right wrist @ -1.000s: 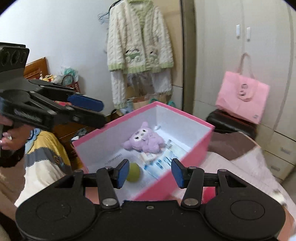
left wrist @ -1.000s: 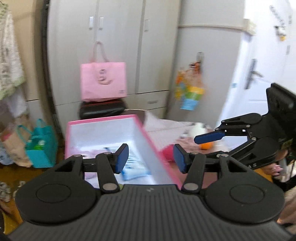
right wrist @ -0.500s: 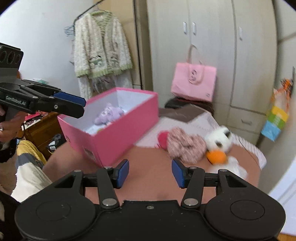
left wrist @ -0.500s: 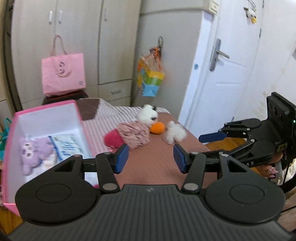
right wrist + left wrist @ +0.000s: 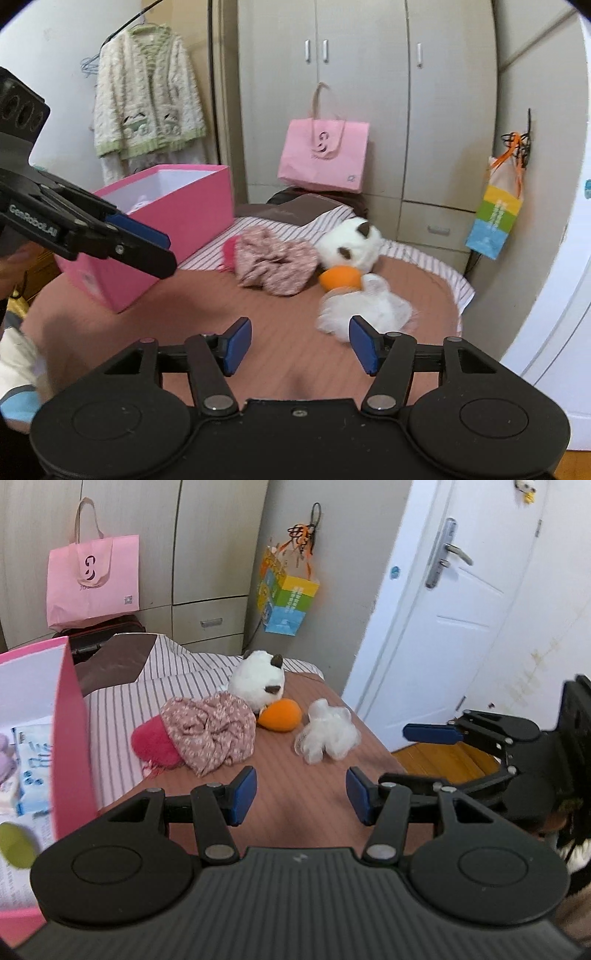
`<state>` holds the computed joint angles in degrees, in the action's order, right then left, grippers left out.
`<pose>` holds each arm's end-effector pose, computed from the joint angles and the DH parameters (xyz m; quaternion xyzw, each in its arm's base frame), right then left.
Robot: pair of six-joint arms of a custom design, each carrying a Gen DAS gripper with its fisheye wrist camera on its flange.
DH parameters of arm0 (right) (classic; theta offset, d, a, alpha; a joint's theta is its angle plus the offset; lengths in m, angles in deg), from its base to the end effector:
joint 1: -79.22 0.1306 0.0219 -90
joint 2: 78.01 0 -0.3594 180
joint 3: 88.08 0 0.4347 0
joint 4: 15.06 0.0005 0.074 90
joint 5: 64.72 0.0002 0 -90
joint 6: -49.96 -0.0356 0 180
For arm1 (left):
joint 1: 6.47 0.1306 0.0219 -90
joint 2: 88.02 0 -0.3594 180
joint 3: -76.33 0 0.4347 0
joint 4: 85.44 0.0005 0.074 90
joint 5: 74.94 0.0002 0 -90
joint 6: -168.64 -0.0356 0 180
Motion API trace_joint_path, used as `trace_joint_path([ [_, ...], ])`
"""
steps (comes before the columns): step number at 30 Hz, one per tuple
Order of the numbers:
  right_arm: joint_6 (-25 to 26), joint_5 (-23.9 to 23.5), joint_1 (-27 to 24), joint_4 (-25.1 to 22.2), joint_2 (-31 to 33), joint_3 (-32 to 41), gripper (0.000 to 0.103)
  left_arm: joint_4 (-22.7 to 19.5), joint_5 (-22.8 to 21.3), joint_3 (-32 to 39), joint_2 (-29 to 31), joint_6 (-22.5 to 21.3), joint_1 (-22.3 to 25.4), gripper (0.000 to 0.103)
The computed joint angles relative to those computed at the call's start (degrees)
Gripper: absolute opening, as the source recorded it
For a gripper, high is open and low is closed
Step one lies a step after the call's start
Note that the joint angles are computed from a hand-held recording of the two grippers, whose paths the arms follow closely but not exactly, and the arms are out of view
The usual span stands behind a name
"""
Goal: Organize soft objects
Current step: 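Move the left tool to the orange sponge while the right tool reaches the white bath puff, then grasp the orange sponge with the left tool while the right tool grasps the white bath puff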
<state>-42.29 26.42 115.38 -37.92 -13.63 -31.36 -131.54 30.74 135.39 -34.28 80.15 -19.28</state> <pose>0.3169 0.2301 0.3409 -0.2485 0.8319 0.1550 0.4713 0.3137 -0.0817 0.3898 0.1452 0.8907 -0.1745 0.3939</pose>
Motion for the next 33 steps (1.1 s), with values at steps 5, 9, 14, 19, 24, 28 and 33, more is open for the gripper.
trace_joint_path([
  [5,1.24,-0.49,-2.61,5.46,5.04,0.85,0.077,6.61,-6.26,1.22,6.62,3.6,-3.44,0.055],
  [9,2.98,-0.27,-3.81,8.12,9.74,2.48,0.081,11.16,-12.22,3.36,12.4,5.97,-5.7,0.055],
  [14,4.56,0.94,-4.44,9.37,14.7,4.68,0.081,13.15,-13.3,7.29,19.22,8.43,-6.6,0.057],
  [19,4.89,-3.49,-6.6,10.72,18.07,6.22,0.083,16.2,-14.8,8.78,23.83,11.61,-7.6,0.057],
  [24,3.86,-9.28,-8.66,10.47,19.85,6.93,0.083,21.88,-17.71,7.3,25.3,14.82,-8.91,0.057],
  [28,5.19,-10.61,-8.82,9.75,20.01,6.86,0.077,22.54,-21.03,6.88,26.24,14.22,-9.98,0.056],
  [33,6.56,-9.77,-8.26,11.47,19.55,5.34,0.073,23.71,-21.9,5.75,26.64,15.4,-10.21,0.057],
])
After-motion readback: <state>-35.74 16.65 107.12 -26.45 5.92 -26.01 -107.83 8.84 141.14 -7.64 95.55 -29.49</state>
